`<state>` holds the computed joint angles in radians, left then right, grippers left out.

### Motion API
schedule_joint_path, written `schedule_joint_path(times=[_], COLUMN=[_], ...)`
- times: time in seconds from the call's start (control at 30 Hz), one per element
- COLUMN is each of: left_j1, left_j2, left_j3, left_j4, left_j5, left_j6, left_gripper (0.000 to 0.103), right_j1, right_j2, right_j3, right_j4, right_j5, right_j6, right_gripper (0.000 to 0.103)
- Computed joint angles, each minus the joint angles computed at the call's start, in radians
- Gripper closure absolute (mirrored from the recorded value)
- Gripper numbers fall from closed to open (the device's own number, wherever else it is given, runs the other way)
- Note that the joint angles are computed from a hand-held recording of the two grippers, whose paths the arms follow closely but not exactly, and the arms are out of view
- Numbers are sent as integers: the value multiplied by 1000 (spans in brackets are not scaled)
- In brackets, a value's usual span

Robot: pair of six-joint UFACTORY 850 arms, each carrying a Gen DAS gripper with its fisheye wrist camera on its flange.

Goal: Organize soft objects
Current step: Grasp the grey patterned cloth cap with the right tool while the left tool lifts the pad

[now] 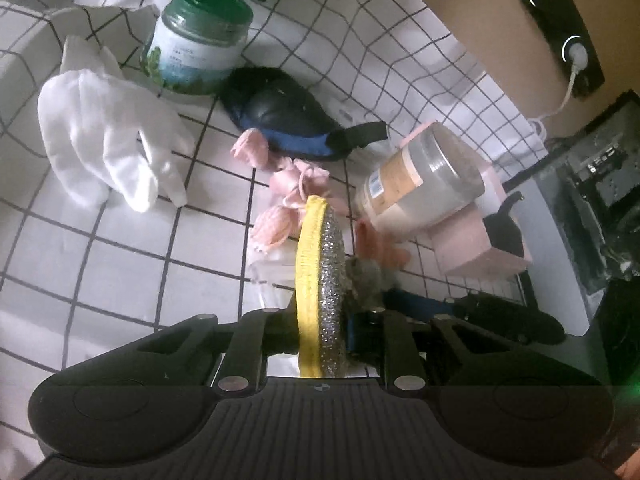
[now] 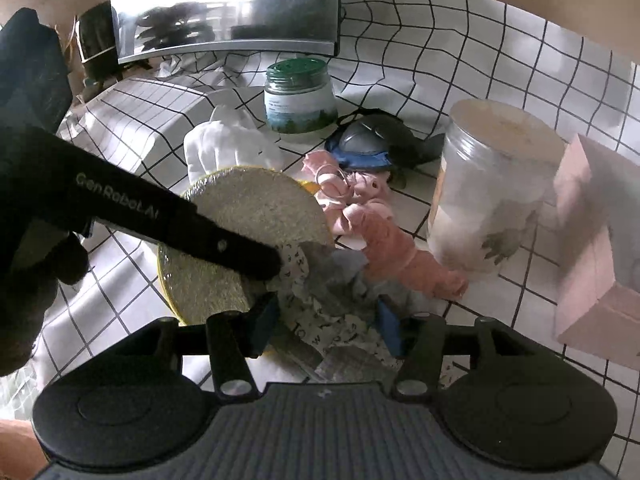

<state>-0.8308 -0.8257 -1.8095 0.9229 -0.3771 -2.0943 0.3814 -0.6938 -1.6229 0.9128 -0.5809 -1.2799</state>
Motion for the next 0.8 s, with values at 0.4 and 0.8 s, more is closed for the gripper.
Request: schedule_joint_path(times=[0.4,0.8], left_j1=[-47,-85], left_j2=[95,195], left_j3=[110,224], left_j4=[268,274], left_j5=[-185,-407], left_j6=[-341,-388], left_gripper=[84,84], right_j1=[-15,-39], right_j2=[18,114], right_j3=[25,101], right_j4=[-44,60], right_j5=[-54,-7], right_j6=[38,-78], right_gripper=[48,29])
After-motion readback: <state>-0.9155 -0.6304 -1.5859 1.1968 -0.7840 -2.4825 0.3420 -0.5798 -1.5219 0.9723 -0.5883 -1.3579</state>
